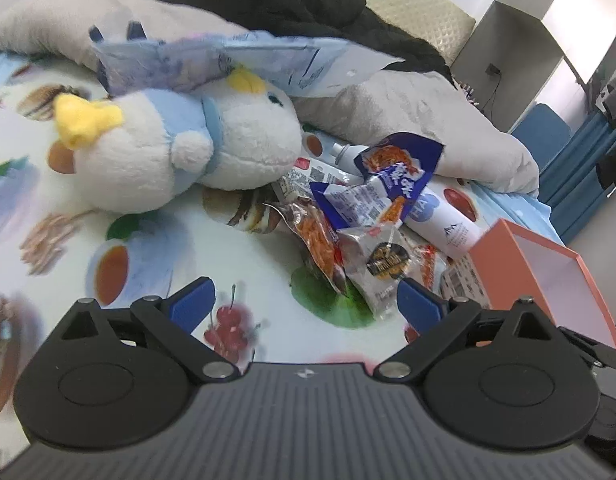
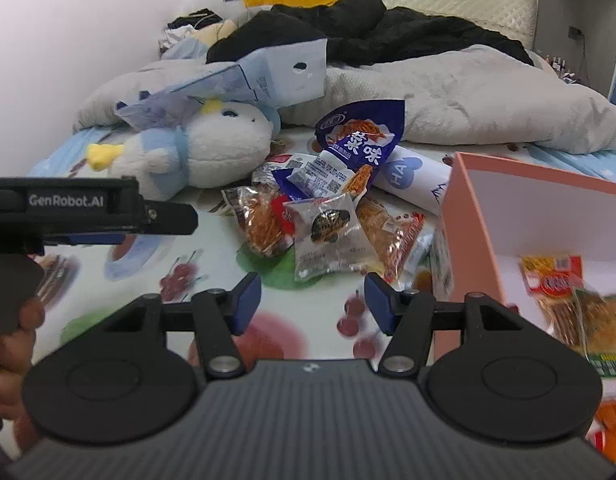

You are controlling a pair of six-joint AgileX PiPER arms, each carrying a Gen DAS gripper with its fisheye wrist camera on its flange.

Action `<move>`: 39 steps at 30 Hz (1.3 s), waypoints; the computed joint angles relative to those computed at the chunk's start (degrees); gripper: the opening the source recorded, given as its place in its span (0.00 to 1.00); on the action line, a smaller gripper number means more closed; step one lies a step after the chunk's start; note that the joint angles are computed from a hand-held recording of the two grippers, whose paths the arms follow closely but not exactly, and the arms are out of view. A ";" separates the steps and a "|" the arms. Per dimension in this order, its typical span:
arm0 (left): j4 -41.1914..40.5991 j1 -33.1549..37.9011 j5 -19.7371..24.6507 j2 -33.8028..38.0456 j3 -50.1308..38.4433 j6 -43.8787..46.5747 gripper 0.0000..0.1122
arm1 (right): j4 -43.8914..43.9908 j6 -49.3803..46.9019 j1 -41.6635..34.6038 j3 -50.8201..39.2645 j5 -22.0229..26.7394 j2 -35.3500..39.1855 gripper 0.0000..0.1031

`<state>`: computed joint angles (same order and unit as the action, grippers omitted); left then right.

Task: Organize snacks
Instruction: 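Move both open tools from the box toward the snack pile by the plush toy, then grasp the orange spicy-strip packet with the left tool while the right tool grasps the clear black-label pastry packet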

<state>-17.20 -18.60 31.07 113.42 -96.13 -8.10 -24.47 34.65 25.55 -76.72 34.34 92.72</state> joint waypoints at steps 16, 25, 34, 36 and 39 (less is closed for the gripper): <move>-10.37 2.99 9.38 25.36 -31.55 6.16 0.64 | -11.34 2.44 0.66 -18.88 6.15 20.55 0.77; -9.60 2.81 11.46 30.66 -40.14 4.71 0.40 | -12.44 5.82 0.96 -23.64 8.91 25.97 0.75; -11.03 2.14 6.23 24.12 -28.36 4.56 0.26 | -10.62 2.81 1.01 -22.45 8.19 24.37 0.67; -10.41 2.02 5.69 22.05 -25.53 4.65 0.26 | -9.01 1.86 0.96 -21.35 8.03 23.08 0.67; -8.61 1.41 3.69 17.81 -19.10 3.71 0.25 | -6.91 0.50 1.21 -18.58 7.77 20.47 0.66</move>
<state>-25.81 -17.18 34.76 131.24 -115.22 -4.40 -31.38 35.14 26.75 -95.29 42.11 113.19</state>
